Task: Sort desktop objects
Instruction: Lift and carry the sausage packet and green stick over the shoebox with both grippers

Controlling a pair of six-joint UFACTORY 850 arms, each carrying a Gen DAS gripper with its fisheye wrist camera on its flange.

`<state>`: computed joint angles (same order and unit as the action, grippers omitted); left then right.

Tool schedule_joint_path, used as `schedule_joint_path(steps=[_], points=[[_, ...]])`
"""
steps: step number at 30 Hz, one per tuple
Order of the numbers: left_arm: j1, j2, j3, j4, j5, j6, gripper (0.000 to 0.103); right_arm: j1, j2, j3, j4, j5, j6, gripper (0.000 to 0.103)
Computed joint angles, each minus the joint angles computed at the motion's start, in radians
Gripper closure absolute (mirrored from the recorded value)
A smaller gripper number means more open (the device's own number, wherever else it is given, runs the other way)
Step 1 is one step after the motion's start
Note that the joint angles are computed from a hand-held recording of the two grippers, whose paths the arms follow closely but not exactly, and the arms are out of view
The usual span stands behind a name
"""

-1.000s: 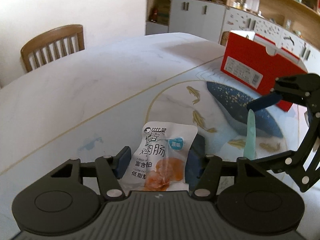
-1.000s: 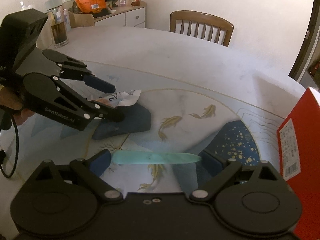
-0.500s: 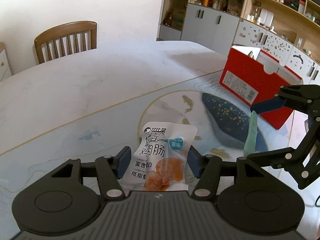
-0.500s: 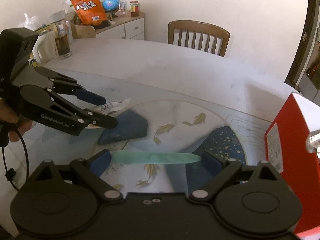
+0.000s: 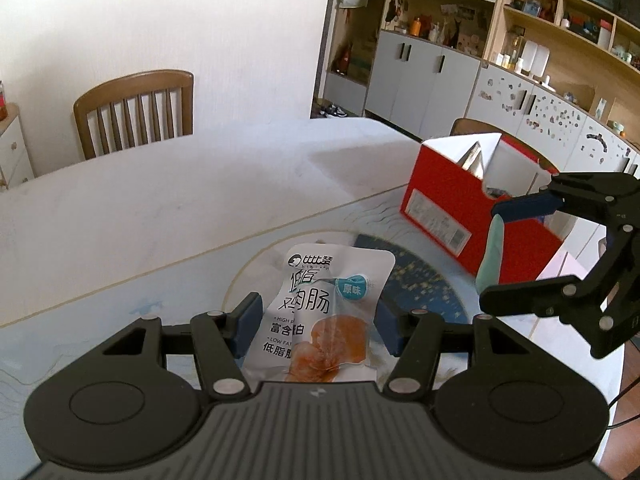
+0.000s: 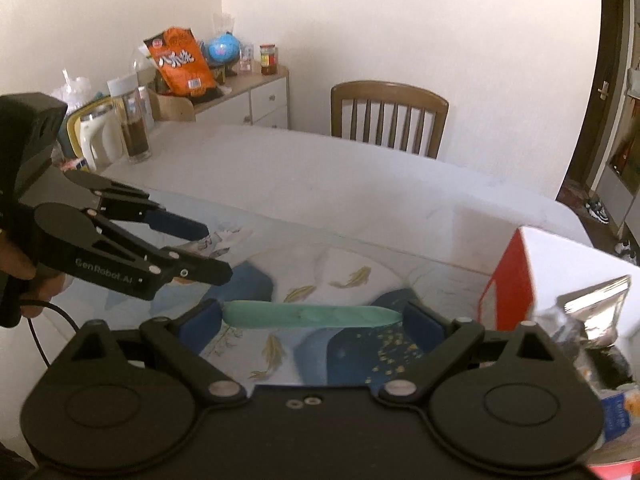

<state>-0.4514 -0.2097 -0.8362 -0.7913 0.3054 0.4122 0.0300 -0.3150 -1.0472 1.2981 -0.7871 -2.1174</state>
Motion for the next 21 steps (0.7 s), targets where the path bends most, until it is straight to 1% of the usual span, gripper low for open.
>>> schedule_joint_path(steps=[4, 9, 14, 21], points=[[-0.035, -0.003, -0.035, -0.154, 0.012, 0.126, 0.044, -0.035, -0.009, -0.036, -0.022, -0.045, 0.014, 0.006], [-0.075, -0.018, -0.082, -0.298, 0.037, 0.24, 0.044, -0.072, -0.036, -0.093, -0.048, -0.097, 0.028, 0.006], [-0.111, -0.048, -0.139, -0.403, 0.056, 0.323, 0.044, -0.108, -0.073, -0.153, -0.074, -0.14, 0.041, 0.006], [-0.152, -0.113, -0.24, -0.518, 0.077, 0.439, 0.044, -0.156, -0.124, -0.232, -0.103, -0.174, 0.05, 0.006]])
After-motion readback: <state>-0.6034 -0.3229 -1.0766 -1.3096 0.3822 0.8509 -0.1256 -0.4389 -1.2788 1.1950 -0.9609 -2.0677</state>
